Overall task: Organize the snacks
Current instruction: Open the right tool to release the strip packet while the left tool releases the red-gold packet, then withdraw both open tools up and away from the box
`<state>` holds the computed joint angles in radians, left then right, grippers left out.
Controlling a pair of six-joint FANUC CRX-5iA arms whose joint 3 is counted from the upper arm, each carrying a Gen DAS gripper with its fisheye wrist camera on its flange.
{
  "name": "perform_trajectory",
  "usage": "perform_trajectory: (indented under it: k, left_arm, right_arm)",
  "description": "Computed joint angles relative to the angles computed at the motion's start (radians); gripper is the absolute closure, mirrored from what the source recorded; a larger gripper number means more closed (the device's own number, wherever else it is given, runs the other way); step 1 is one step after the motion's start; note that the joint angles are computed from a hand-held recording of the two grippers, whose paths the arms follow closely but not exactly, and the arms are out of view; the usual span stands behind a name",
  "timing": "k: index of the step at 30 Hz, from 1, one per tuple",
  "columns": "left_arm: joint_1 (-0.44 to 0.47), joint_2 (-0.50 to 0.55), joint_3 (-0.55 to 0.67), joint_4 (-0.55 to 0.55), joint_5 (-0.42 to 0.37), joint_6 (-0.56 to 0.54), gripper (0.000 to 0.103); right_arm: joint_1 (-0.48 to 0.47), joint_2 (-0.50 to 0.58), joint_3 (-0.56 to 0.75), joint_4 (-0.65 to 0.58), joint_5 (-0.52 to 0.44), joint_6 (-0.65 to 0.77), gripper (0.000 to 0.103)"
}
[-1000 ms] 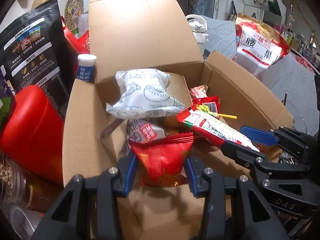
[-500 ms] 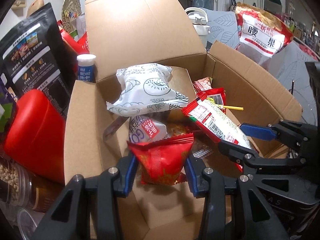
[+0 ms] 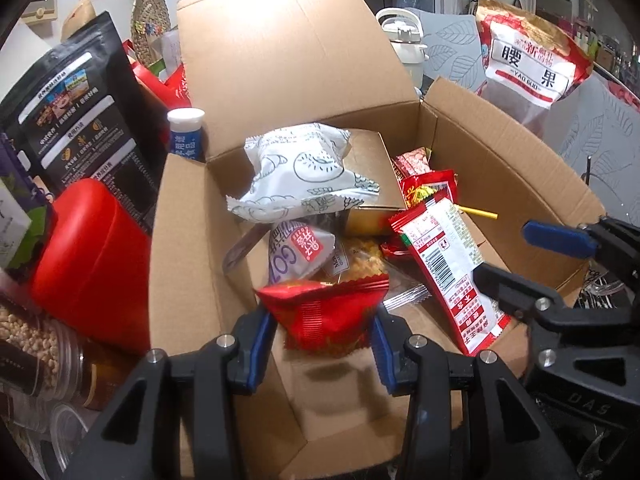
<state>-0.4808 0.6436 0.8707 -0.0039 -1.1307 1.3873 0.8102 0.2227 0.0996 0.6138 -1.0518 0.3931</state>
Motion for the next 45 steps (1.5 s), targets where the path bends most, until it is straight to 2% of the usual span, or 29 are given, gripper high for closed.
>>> perform_trajectory:
  k: [1, 2, 5, 6, 18, 24, 31, 34, 36, 45]
  left_arm:
    - [0.000, -0.004, 0.000, -0.003, 0.000, 0.005, 0.059]
    - [0.000, -0.007, -0.001, -0.005, 0.000, 0.010, 0.053]
    - [-0.001, -0.033, -0.019, -0.012, 0.028, 0.028, 0.029]
    - [-0.001, -0.042, -0.028, -0.013, 0.040, 0.031, 0.024]
    - [0.002, -0.156, -0.105, 0.019, 0.128, 0.022, 0.023]
    - [0.008, -0.270, -0.222, 0.043, 0.220, 0.010, 0.023]
    - [0.025, -0.399, -0.362, 0.123, 0.307, -0.060, 0.023]
    - [0.025, -0.443, -0.402, 0.127, 0.318, -0.070, 0.023]
    - [0.029, -0.463, -0.423, 0.138, 0.320, -0.077, 0.023]
    - [0.047, -0.602, -0.613, 0.200, 0.390, -0.137, 0.023]
  right_arm:
    - [0.005, -0.003, -0.001, 0.018, -0.013, -0.010, 0.041]
    - [0.009, -0.006, -0.003, 0.031, -0.023, -0.018, 0.039]
    - [0.015, -0.018, -0.005, 0.056, -0.045, -0.033, 0.038]
    - [0.017, -0.022, -0.004, 0.064, -0.052, -0.037, 0.038]
    - [0.079, -0.089, -0.021, 0.206, -0.108, -0.101, 0.035]
    - [0.129, -0.123, -0.033, 0.312, -0.149, -0.158, 0.030]
    - [0.217, -0.151, -0.032, 0.420, -0.237, -0.190, 0.022]
    - [0.257, -0.154, -0.027, 0.450, -0.283, -0.201, 0.021]
    - [0.283, -0.160, -0.029, 0.466, -0.313, -0.218, 0.016]
    - [0.392, -0.180, -0.066, 0.515, -0.428, -0.319, 0.012]
